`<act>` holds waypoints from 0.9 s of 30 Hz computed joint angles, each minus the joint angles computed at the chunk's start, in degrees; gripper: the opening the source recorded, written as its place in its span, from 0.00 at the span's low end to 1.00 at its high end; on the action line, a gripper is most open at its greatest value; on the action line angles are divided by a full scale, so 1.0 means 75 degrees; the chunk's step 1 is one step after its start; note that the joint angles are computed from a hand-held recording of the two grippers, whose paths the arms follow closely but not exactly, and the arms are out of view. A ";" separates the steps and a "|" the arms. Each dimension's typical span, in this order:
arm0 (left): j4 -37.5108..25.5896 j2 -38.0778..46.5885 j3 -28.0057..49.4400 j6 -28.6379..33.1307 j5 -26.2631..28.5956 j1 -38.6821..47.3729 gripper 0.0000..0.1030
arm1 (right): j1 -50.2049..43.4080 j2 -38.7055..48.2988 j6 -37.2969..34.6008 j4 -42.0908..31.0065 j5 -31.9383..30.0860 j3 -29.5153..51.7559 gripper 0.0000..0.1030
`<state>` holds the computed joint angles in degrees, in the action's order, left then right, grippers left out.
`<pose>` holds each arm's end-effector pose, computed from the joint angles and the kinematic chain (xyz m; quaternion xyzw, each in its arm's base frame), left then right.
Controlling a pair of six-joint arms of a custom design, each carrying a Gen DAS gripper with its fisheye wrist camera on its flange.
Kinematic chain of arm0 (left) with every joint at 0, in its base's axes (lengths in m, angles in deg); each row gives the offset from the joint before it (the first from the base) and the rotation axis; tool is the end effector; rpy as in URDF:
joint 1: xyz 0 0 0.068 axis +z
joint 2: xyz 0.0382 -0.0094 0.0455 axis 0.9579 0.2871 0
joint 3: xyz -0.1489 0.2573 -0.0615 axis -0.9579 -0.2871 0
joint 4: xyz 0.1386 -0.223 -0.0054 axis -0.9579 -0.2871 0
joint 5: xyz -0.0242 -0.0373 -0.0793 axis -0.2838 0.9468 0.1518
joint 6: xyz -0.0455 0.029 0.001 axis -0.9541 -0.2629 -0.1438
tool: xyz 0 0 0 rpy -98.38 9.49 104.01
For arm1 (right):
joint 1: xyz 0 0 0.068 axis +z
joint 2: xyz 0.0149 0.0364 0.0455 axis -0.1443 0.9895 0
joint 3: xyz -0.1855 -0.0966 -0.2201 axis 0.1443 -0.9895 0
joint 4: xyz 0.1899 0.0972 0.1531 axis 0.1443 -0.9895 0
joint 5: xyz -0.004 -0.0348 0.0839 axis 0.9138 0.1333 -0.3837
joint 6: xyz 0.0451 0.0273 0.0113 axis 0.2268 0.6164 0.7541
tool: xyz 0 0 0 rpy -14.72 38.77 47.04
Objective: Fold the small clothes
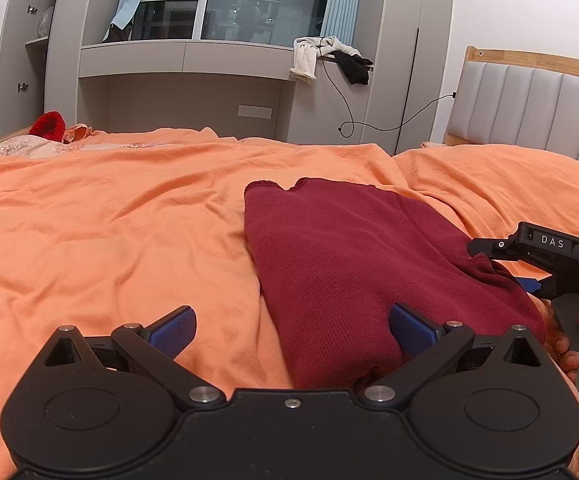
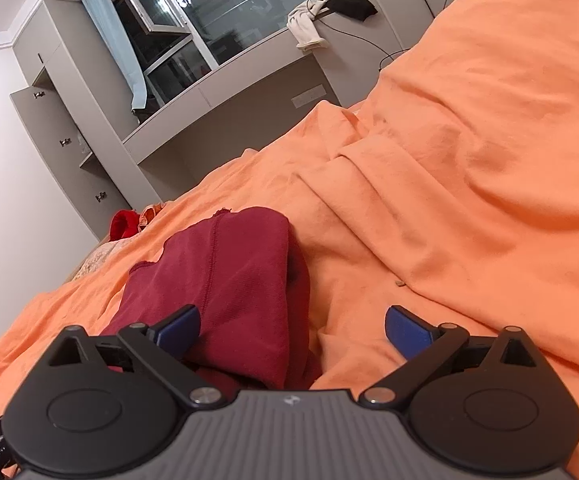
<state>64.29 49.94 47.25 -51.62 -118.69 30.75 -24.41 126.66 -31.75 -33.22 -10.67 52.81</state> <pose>0.1039 -0.0662 0.2161 -0.0717 0.8578 -0.0347 0.5078 0.2383 -0.0423 0.1889 -0.0110 0.8496 0.3132 0.4243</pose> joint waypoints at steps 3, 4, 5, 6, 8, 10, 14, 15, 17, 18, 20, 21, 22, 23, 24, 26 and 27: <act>0.0004 0.0000 -0.0002 0.0001 0.0001 0.0001 1.00 | -0.0146 -0.0078 0.0229 0.0348 -0.0163 -0.0150 1.00; 0.0016 0.0005 0.0002 0.0001 0.0009 0.0005 1.00 | -0.0253 -0.0105 0.0368 0.0675 -0.0378 -0.0277 1.00; 0.0036 -0.0012 -0.0022 0.0002 0.0008 0.0000 1.00 | -0.0330 -0.0151 0.0487 0.0906 -0.0562 -0.0359 1.00; 0.0073 -0.0028 -0.0065 -0.0007 0.0003 -0.0017 1.00 | -0.0363 -0.0200 0.0556 0.1056 -0.0690 -0.0415 1.00; 0.0108 -0.0047 -0.0102 -0.0023 -0.0003 -0.0038 1.00 | -0.0294 -0.0267 0.0547 0.1213 -0.0765 -0.0471 1.00; 0.0116 -0.0052 -0.0116 -0.0039 -0.0020 -0.0060 1.00 | -0.0069 -0.0246 0.0333 0.0978 -0.0555 -0.0387 1.00; 0.0158 -0.0165 -0.0155 0.0104 0.0257 0.0149 1.00 | 0.0385 -0.0001 0.0042 0.0537 0.0003 -0.0211 1.00; 0.0155 -0.0204 -0.0134 0.0171 0.0395 0.0262 1.00 | 0.0484 0.0075 -0.0001 0.0492 0.0110 -0.0187 0.97; 0.0142 -0.0324 -0.0061 0.0369 0.0825 0.0626 1.00 | 0.0654 0.0155 -0.0084 0.0443 0.0262 -0.0164 0.91; 0.0181 -0.0368 -0.0026 0.0460 0.1008 0.0794 1.00 | 0.0674 0.0194 -0.0145 0.0406 0.0234 -0.0128 0.85; 0.0318 -0.0526 -0.0002 0.0749 0.1425 0.1160 1.00 | 0.0657 0.0208 -0.0267 0.0369 0.0045 -0.0111 0.77; 0.0432 -0.0518 0.0014 0.0913 0.1675 0.1352 1.00 | 0.0656 0.0211 -0.0323 0.0345 -0.0025 -0.0099 0.73; 0.0578 -0.0427 0.0044 0.1095 0.2002 0.1586 1.00 | 0.0671 0.0214 -0.0365 0.0301 -0.0074 -0.0079 0.72; 0.0657 -0.0372 0.0082 0.1291 0.2429 0.1918 1.00 | 0.0688 0.0229 -0.0383 0.0249 -0.0089 -0.0053 0.72; 0.0777 -0.0220 0.0132 0.1448 0.2811 0.2201 1.00 | 0.0700 0.0272 -0.0394 0.0169 -0.0098 -0.0004 0.72; 0.0906 0.0154 0.0293 0.1783 0.3366 0.2614 1.00 | 0.0649 0.0410 -0.0374 0.0073 -0.0202 0.0079 0.74; 0.0960 0.0330 0.0367 0.1920 0.3500 0.2706 1.00 | 0.0624 0.0474 -0.0352 0.0052 -0.0254 0.0109 0.74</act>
